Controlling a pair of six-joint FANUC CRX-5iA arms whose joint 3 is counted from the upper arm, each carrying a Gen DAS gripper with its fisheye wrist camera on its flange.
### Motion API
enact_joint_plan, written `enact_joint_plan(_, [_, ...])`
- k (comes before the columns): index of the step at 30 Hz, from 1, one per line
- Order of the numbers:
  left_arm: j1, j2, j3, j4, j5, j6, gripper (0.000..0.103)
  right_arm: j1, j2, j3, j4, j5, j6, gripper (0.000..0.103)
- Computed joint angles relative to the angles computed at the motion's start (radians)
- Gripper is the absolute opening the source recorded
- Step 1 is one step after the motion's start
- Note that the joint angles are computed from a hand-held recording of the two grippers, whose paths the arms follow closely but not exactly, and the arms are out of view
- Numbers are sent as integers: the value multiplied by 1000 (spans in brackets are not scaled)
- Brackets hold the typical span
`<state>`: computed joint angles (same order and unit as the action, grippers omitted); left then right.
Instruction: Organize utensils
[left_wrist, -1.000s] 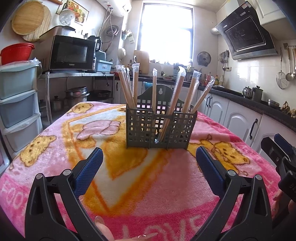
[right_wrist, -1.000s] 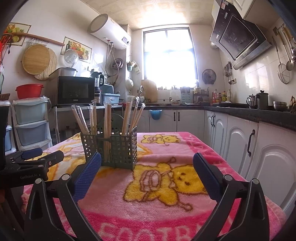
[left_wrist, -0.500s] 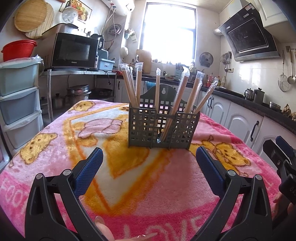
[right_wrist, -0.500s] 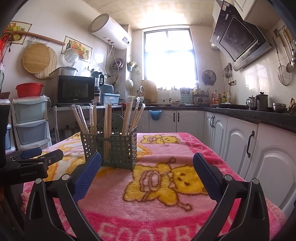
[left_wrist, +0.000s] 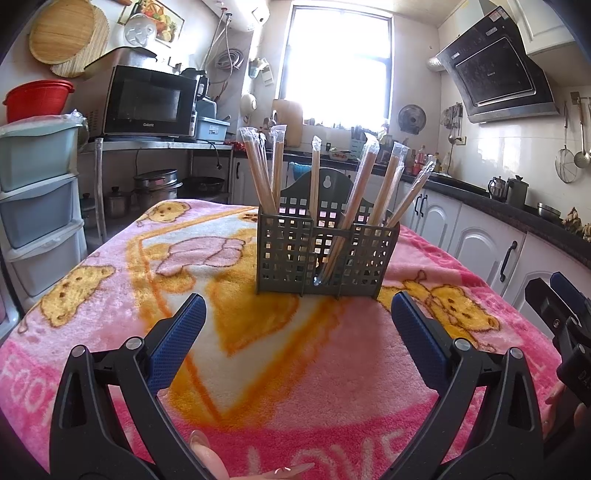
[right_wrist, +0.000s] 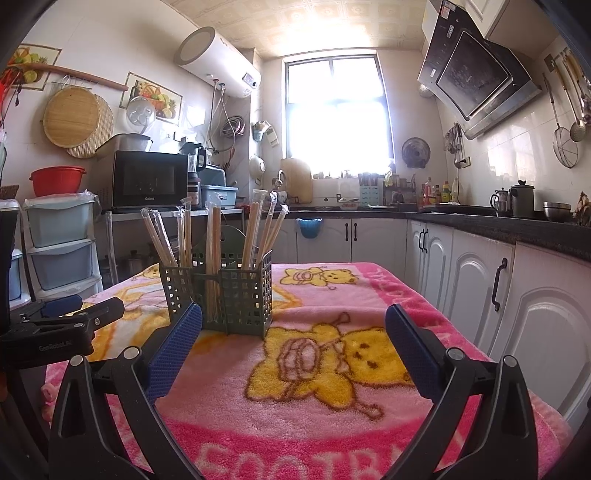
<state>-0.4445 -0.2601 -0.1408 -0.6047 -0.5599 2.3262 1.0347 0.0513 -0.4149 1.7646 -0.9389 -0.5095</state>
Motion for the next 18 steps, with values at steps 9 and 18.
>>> enact_joint_plan(9, [-2, 0, -1, -4, 2, 1, 93, 0, 0, -1, -1, -1, 0, 97])
enact_joint_plan(18, [11, 2, -6, 30, 17, -31, 93, -1, -1, -2, -4, 1, -2, 97])
